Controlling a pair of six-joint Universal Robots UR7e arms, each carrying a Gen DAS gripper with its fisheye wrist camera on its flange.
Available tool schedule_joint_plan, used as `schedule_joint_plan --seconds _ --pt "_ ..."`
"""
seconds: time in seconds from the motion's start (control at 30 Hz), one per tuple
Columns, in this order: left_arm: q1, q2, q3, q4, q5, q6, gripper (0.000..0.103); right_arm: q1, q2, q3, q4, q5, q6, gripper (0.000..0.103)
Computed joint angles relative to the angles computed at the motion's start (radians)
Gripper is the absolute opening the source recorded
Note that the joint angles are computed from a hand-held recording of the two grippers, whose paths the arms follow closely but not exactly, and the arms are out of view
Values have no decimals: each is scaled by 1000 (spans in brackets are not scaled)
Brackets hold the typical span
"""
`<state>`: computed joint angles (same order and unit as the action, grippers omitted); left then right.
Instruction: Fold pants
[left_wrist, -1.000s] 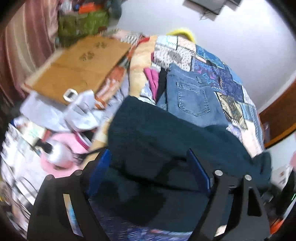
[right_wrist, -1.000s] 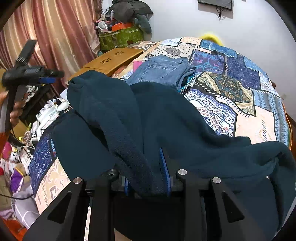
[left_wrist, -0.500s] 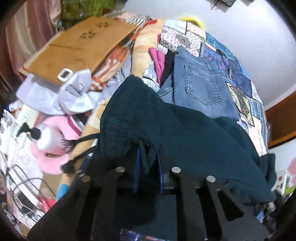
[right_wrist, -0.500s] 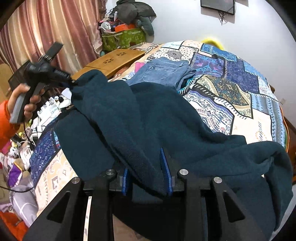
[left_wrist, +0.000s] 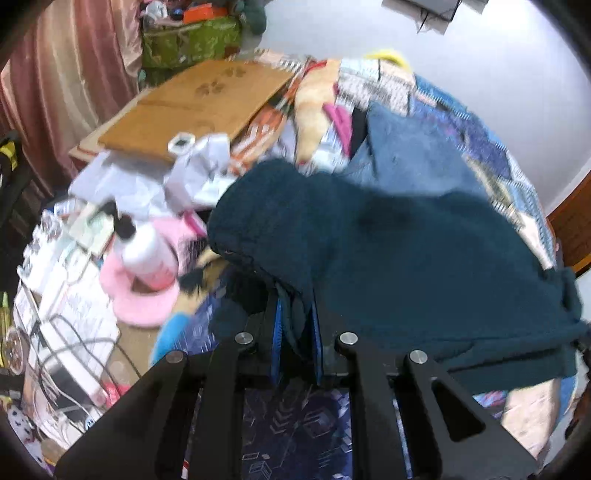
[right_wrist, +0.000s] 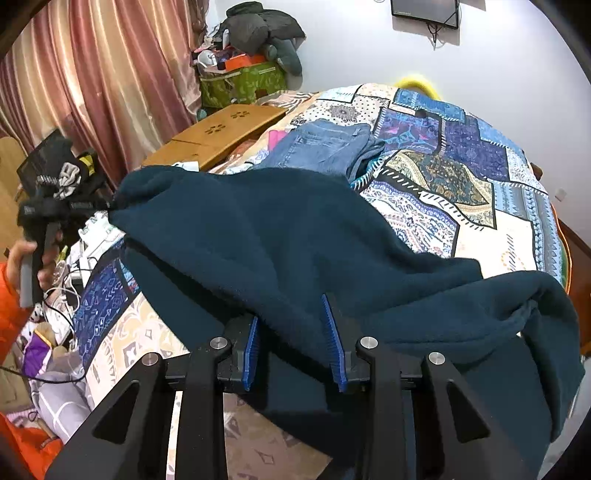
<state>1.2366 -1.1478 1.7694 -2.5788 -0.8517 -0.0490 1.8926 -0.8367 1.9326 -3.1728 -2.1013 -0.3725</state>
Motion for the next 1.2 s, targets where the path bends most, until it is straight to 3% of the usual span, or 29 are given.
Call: schedule_joint_plan --seconds 0.1,0.27,0.37,0.53,0.73,0.87,1.03,1.2 --pt "17 -1 29 16 -13 -26 18 1 -4 9 -3 -7 8 31" --pt "-24 -13 62 9 70 19 22 -6 -42 48 -15 15 39 35" --pt "-45 -33 63 42 84 31 27 -8 -71 81 -49 14 65 44" --pt "-83 -60 74 -1 85 49 61 -23 -137 132 -84 -13 126 46" --pt "-120 -38 32 -29 60 60 80 -69 -252 206 -161 -73 199 59" --pt "-128 26 -38 -17 47 63 82 -118 -332 227 -161 -119 255 59" --pt "-128 123 -135 32 18 53 82 -189 -387 233 -186 -220 253 61" --pt "-127 204 -206 109 -20 24 82 -303 -425 234 -151 -240 328 61"
